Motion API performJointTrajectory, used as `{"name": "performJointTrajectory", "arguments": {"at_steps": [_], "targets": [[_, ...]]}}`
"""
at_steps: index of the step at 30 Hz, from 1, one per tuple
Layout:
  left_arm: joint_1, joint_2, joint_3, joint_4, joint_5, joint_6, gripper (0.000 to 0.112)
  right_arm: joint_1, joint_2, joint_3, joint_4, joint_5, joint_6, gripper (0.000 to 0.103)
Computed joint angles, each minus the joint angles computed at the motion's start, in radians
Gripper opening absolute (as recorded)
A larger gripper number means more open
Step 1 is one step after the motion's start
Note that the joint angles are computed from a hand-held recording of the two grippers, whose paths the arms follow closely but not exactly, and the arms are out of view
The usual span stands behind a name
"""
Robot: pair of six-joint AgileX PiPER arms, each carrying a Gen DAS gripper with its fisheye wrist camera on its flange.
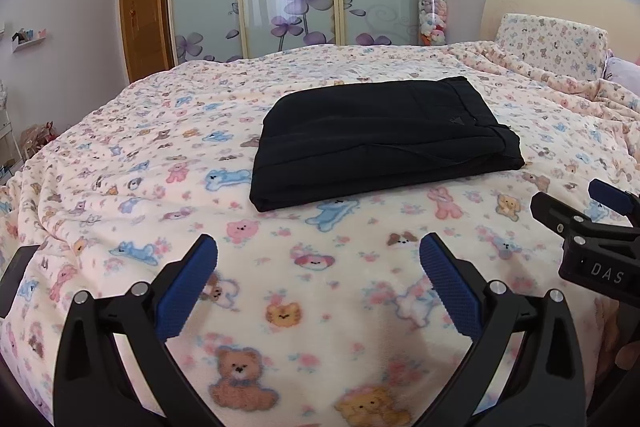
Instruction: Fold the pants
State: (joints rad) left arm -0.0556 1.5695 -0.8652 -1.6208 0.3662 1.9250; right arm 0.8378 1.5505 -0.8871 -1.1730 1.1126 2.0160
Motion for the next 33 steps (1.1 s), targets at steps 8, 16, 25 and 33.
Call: {"name": "performJointTrajectory", "arguments": {"at_steps": [8, 16, 25, 33], "targets": [[0.001, -0.002, 0.004, -0.006, 0.002, 0.006, 0.101, -0.003, 0.001, -0.001, 0.000, -0.004, -0.002, 0.102], [-0.001, -0.009, 0.009, -0.005, -0.001, -0.001, 0.101, -0.003, 0.000, -0.001, 0.000, -0.003, -0.003, 0.102], [-0.005, -0.013, 0.014, -0.028, -0.005, 0.025, 0.101, -0.004, 0.000, 0.000, 0.000, -0.005, -0.003, 0.102], [-0.001, -0.010, 0.010, -0.015, 0.002, 0.015, 0.101, -0.004, 0.000, -0.001, 0.000, -0.005, -0.004, 0.102]]}}
